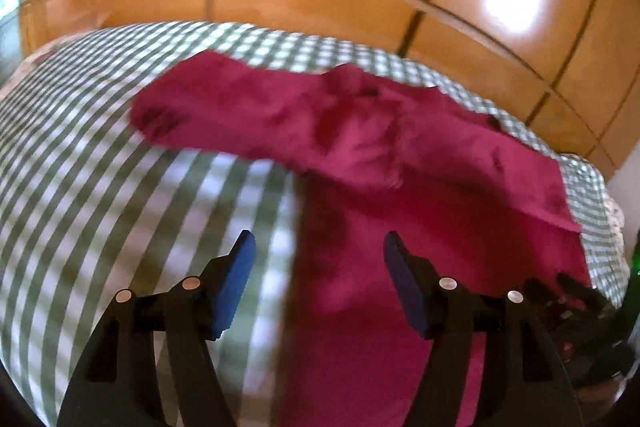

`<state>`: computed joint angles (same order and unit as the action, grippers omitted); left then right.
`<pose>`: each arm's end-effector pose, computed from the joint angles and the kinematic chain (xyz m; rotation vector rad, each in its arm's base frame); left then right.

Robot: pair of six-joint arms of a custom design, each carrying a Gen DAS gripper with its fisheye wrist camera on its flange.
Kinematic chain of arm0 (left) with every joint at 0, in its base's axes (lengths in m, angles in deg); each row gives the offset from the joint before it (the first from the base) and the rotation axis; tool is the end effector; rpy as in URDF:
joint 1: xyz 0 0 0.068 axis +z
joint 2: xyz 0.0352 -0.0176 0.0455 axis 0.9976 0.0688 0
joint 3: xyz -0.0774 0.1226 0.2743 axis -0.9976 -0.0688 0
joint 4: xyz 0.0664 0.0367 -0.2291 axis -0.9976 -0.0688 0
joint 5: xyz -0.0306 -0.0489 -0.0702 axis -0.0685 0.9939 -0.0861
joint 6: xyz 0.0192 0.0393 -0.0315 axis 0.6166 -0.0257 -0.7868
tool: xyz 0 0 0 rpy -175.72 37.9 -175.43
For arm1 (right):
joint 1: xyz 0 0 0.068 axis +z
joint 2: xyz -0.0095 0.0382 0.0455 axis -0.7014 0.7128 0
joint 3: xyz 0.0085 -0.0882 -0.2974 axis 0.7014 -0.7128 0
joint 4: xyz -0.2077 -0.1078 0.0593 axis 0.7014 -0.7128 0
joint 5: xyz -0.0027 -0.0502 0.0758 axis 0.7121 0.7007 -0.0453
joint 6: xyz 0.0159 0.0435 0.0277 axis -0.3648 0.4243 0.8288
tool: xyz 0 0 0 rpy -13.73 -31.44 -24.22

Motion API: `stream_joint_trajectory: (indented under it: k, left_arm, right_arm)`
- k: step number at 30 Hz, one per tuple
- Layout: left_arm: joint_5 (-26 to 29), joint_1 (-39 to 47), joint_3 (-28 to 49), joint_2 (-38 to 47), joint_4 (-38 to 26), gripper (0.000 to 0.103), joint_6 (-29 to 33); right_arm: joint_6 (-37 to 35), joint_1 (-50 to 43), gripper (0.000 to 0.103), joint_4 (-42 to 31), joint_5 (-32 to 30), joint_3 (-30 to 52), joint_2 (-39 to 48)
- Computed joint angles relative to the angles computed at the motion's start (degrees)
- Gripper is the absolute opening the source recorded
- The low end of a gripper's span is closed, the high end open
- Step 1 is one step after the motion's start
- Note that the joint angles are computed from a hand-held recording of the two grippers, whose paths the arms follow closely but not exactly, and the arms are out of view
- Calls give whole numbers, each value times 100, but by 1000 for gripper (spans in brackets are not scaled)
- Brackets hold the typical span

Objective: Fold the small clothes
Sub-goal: 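Grasp the sweater side with the right tool and fold it toward the middle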

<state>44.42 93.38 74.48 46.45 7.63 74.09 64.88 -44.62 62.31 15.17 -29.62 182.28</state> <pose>0.2796 0.0318 0.0947 -0.3862 2.4033 -0.1871 0.2964 0.0110 0.1446 -0.2992 2.5947 0.3815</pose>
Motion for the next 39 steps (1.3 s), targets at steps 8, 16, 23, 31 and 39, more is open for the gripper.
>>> stream_joint_trajectory:
  k: [8, 16, 23, 31, 39]
  left_arm:
    - [-4, 138, -440, 493, 917, 66, -216]
    - [110, 146, -488, 615, 1154, 70, -190]
    - [155, 173, -473, 590, 1109, 72, -194]
    - [-27, 423, 285, -37, -440, 71, -709]
    - [-418, 157, 1887, 366, -1949, 71, -970]
  right_arm:
    - [648, 1006, 92, -2009, -2337, 2113, 947]
    - [1617, 2105, 59, -2758, -1797, 4266, 2476]
    - [1339, 2359, 5, -2440, -1104, 4242, 1798]
    - [928, 1833, 5, -2308, -1244, 4373, 772]
    - [724, 788, 5, -2284, -1818, 4396, 306]
